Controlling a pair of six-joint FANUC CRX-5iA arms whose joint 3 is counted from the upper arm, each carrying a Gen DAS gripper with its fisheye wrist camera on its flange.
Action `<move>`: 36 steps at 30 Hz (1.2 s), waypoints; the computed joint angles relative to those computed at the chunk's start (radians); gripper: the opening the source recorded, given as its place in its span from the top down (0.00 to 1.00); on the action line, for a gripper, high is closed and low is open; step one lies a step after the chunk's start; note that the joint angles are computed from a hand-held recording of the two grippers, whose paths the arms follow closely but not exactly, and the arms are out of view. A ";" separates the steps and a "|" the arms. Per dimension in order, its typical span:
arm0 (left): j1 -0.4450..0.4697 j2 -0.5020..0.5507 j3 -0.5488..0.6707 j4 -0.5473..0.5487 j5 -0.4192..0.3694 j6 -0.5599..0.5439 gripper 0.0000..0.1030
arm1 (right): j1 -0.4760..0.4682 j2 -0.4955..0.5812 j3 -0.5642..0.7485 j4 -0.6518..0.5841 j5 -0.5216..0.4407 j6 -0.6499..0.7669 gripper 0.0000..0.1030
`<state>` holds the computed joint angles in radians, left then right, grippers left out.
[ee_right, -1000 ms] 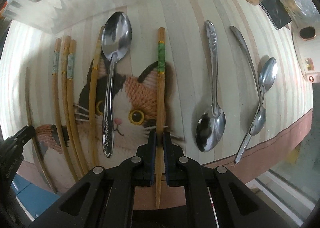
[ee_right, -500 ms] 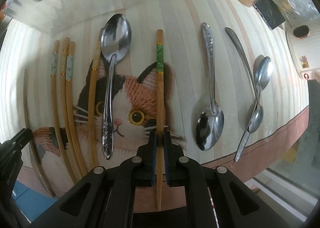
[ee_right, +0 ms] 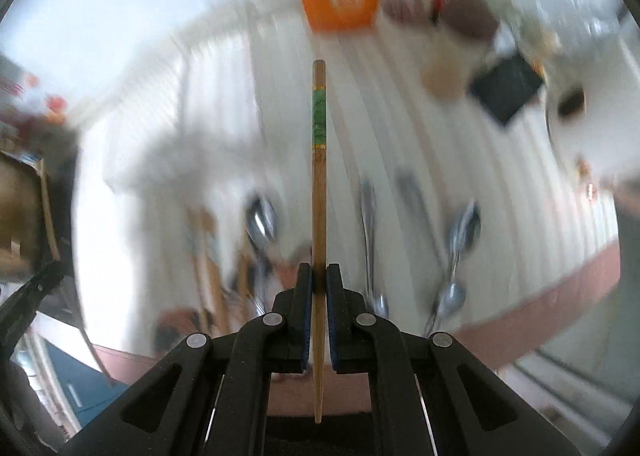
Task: Organize utensils
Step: 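Carry both chopsticks into the clear plastic holder and open both tools, then grasp a labelled chopstick with the left tool while the right grasps another chopstick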
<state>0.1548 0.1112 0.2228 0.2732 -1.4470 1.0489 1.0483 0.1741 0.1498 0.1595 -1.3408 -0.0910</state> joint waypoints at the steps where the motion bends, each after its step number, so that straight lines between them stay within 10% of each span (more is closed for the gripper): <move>1: -0.025 0.035 0.055 0.021 -0.004 0.036 0.96 | -0.033 0.001 0.014 0.011 0.021 0.037 0.93; 11: -0.190 0.503 0.663 0.011 -0.206 0.282 0.96 | -0.280 0.215 0.280 0.010 0.157 0.374 0.93; 18: -0.224 0.651 0.815 -0.053 -0.314 0.344 0.94 | -0.348 0.369 0.451 -0.147 0.063 0.541 0.93; 20: -0.221 0.636 0.789 -0.067 -0.305 0.336 0.92 | -0.355 0.383 0.454 -0.156 0.043 0.560 0.83; 22: -0.224 0.605 0.753 -0.099 -0.275 0.320 0.91 | -0.349 0.359 0.404 -0.136 0.066 0.531 0.52; 25: -0.233 0.544 0.689 -0.158 -0.209 0.312 0.81 | -0.334 0.326 0.345 -0.093 0.090 0.493 0.52; 27: -0.228 0.468 0.596 -0.195 -0.114 0.309 0.43 | -0.306 0.286 0.295 -0.027 0.089 0.445 0.52; 31: -0.199 0.317 0.388 -0.195 0.082 0.271 0.03 | -0.239 0.208 0.191 0.095 0.090 0.326 0.41; 36: -0.161 0.178 0.199 -0.198 0.177 0.203 0.00 | -0.142 0.083 0.004 0.203 0.126 0.144 0.39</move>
<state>-0.0067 0.2891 0.4221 0.0749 -1.2702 1.2519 0.9067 0.2569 0.1533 0.3621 -1.2148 0.0530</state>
